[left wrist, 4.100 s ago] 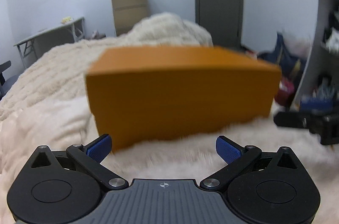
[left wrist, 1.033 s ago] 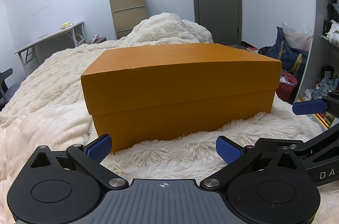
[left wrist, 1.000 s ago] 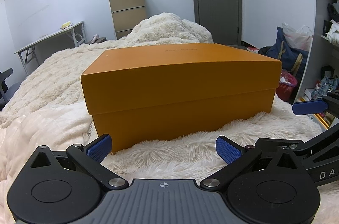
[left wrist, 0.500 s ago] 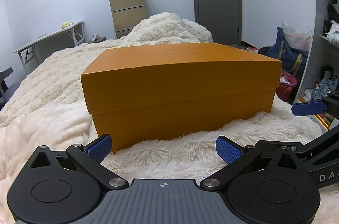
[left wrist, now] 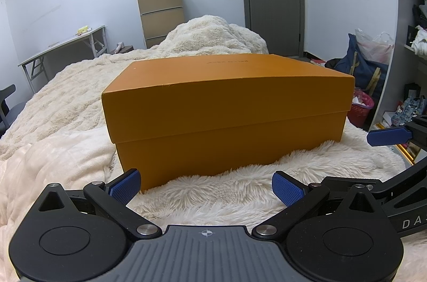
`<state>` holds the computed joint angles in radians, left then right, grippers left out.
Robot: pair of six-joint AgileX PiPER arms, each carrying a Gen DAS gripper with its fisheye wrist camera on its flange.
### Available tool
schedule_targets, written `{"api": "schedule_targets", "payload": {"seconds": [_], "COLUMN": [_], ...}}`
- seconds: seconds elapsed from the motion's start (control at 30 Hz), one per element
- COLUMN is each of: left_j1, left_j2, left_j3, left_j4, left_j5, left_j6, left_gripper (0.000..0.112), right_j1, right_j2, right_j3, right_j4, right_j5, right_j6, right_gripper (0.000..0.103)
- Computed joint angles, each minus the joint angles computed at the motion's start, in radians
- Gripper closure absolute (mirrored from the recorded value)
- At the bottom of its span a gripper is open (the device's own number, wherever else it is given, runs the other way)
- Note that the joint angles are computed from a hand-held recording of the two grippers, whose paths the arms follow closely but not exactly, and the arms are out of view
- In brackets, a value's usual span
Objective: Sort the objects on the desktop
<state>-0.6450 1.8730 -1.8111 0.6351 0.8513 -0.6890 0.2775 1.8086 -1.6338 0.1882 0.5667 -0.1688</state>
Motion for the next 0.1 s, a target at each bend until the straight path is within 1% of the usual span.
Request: {"api": "schedule_targets", "payload": {"seconds": [0.1], "left_j1": [-0.003], "left_j2": [0.002], "left_j3": [-0.002], "left_j4": [0.002], "left_j5": [0.002], "left_j6": [-0.003], "left_gripper": [0.009], "right_j1": [0.0], "right_j2": [0.0], "right_j3": [0.0], "right_j4": [0.002], "right_j5": [0.001], "right_j6": [-0.001], "right_gripper": [0.0]}}
